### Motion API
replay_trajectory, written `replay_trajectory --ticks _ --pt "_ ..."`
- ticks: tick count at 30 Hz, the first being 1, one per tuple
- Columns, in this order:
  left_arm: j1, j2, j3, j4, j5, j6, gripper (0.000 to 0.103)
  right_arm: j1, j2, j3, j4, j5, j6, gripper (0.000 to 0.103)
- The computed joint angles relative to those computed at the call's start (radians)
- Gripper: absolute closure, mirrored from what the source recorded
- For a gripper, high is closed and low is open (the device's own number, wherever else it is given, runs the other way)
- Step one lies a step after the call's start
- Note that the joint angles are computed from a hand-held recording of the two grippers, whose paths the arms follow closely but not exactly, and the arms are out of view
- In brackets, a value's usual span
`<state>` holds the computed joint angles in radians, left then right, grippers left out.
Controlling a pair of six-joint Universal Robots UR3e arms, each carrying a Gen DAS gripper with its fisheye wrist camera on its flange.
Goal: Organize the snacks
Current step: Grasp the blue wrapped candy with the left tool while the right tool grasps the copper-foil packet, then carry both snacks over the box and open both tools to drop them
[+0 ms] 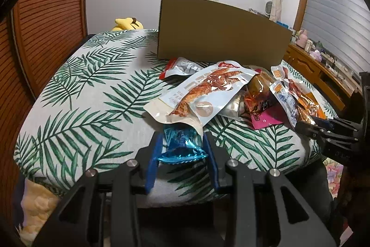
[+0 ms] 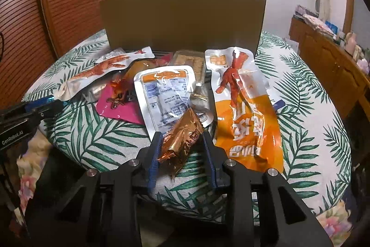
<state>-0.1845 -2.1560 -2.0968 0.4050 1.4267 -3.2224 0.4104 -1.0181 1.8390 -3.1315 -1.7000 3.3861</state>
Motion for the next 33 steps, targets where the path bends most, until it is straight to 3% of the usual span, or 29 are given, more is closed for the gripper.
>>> replay_trajectory --ticks 15,24,33 --pt "0.103 0.078 -0.099 0.044 -0.045 0.028 0.069 -0.021 -0.022 0.034 -0.05 0.027 -0.019 0.073" --pt "0.123 0.09 -0.058 -0.106 0.005 0.101 0.068 -0.01 -0.027 0.033 -0.049 0.016 -0.03 0.072" --pt "0.106 0.09 -0.023 -0.145 0.036 0.122 0.07 -0.005 -0.026 0.029 -0.05 0.017 -0.04 0.072"
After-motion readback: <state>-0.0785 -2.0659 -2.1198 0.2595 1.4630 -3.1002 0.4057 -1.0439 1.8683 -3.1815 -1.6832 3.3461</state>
